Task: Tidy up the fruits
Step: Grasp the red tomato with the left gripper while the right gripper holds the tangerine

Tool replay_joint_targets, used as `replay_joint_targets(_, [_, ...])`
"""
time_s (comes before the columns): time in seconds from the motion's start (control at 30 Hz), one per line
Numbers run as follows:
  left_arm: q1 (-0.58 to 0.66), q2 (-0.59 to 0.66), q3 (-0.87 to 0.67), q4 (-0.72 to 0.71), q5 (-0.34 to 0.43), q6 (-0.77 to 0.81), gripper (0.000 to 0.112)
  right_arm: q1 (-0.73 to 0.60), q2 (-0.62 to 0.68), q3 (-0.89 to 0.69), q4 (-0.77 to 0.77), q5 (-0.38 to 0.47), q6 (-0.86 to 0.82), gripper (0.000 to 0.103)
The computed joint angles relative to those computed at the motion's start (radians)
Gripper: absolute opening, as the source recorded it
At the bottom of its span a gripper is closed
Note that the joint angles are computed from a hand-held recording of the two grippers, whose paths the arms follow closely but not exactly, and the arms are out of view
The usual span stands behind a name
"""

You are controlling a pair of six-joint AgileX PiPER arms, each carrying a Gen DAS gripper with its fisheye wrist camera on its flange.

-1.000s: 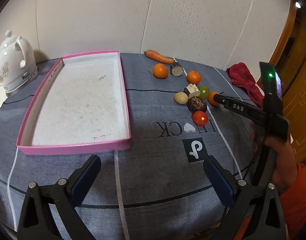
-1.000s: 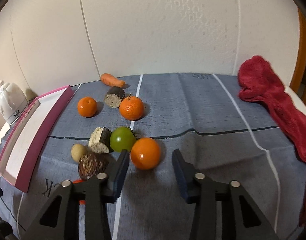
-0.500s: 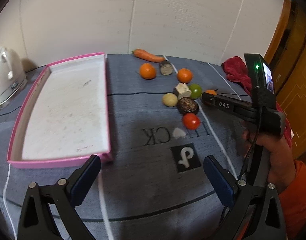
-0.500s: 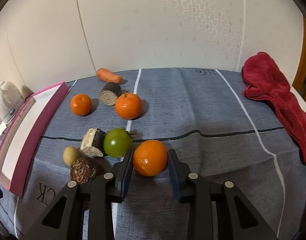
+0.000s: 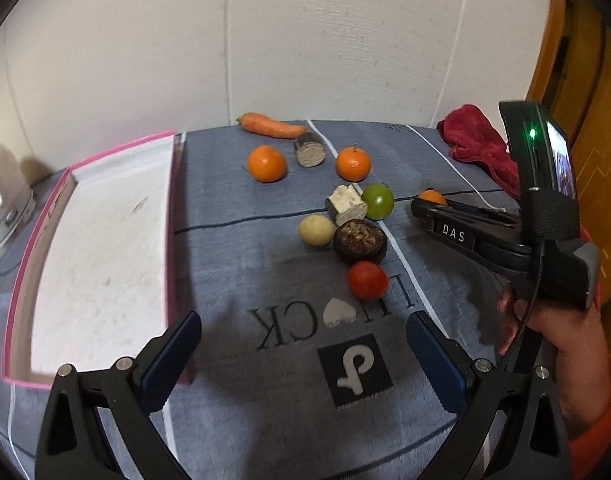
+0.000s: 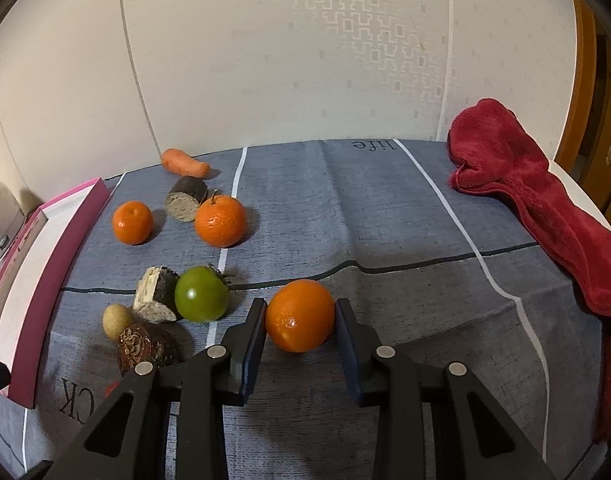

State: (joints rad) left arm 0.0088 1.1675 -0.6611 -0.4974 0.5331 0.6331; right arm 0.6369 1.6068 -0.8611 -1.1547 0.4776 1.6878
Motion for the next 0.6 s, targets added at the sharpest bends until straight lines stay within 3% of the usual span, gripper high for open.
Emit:
replay_joint_targets(0.2, [-0.036,0.06,-0.01,-0.145,-0.041,0.138,0.097,-0.006,0.012,-0.006,-0.015,-0.001,0.018,0.034])
replay_joint_targets(0.4, [-0.069,0.127,-0.025,-0.199,-0.083,0.193,0.083,-0.012,0.002,0.004,-0.013,-0.011,0.033,0.034])
replay_joint_targets(0.6, [-0.048,0.177,-0.028,-0.335,-0.059,0.357,0.071,-0.013,0.001,0.008,-0.019,-0.017,0.046,0.034])
